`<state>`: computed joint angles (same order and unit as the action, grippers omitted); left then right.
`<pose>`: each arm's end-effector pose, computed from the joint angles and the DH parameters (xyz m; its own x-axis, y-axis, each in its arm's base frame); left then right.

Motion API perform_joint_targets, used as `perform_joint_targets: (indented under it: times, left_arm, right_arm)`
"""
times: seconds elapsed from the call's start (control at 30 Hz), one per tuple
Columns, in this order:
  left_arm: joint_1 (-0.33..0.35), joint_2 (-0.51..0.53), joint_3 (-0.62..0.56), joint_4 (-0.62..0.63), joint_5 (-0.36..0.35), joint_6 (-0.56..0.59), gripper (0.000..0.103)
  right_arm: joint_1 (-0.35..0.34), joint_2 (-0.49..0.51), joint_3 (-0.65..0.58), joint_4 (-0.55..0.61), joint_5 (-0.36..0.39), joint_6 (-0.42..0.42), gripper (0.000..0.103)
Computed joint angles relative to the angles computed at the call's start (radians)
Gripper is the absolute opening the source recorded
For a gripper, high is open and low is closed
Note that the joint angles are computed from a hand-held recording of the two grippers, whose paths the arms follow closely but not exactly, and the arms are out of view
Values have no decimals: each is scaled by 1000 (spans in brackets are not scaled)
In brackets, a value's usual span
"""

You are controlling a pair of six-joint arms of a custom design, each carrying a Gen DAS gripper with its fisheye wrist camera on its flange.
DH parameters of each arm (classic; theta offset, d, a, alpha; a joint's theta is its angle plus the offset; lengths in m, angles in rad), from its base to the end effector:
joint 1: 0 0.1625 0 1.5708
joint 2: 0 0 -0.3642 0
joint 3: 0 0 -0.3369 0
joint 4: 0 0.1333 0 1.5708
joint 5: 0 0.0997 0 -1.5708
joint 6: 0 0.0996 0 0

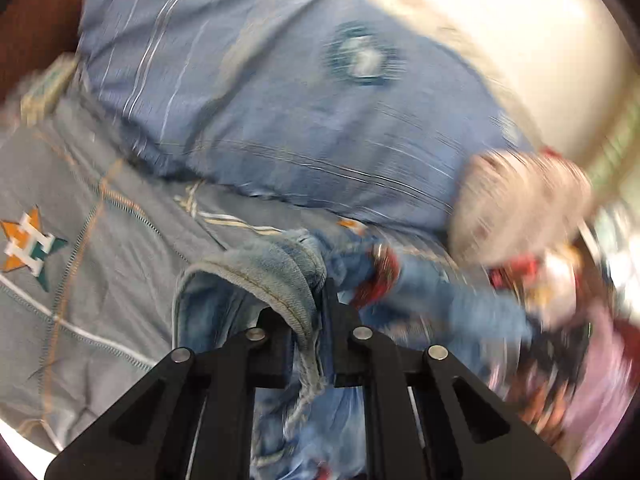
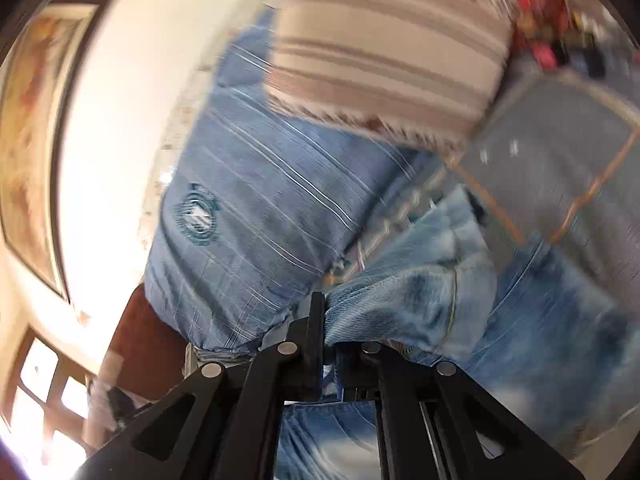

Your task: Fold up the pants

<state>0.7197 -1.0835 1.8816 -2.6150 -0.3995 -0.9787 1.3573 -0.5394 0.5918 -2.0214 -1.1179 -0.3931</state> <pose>-0.2366 -0.5066 0.2298 -0.8425 -0.4498 -0.2965 0.0543 0.4767 -0.8774 0.0085 -0.7954 0.2880 -0.9198 -0.3223 -0.2240 -0.1700 0.8416 -0.5127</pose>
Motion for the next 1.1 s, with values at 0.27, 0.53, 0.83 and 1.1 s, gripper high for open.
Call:
perform_joint_targets:
  times: [0.27,0.53,0.83,1.1]
  left_arm:
    - [17,54,171,150,-284,-287,9]
    - [-27,-20,326,-28,-432,-349,14]
    - [-133,-141,435,-36,-288,-554,81]
    - [-2,-19,394,-275,-419,-472,81]
  right_arm:
    - [-122,-83,209,-57,-209,-16,3]
    - [-142,-97,279,-156,-298,45,29]
    - [-85,-257,475,-132,-270,-97,57]
    - [-13,-230,522,184,-281,-180,60]
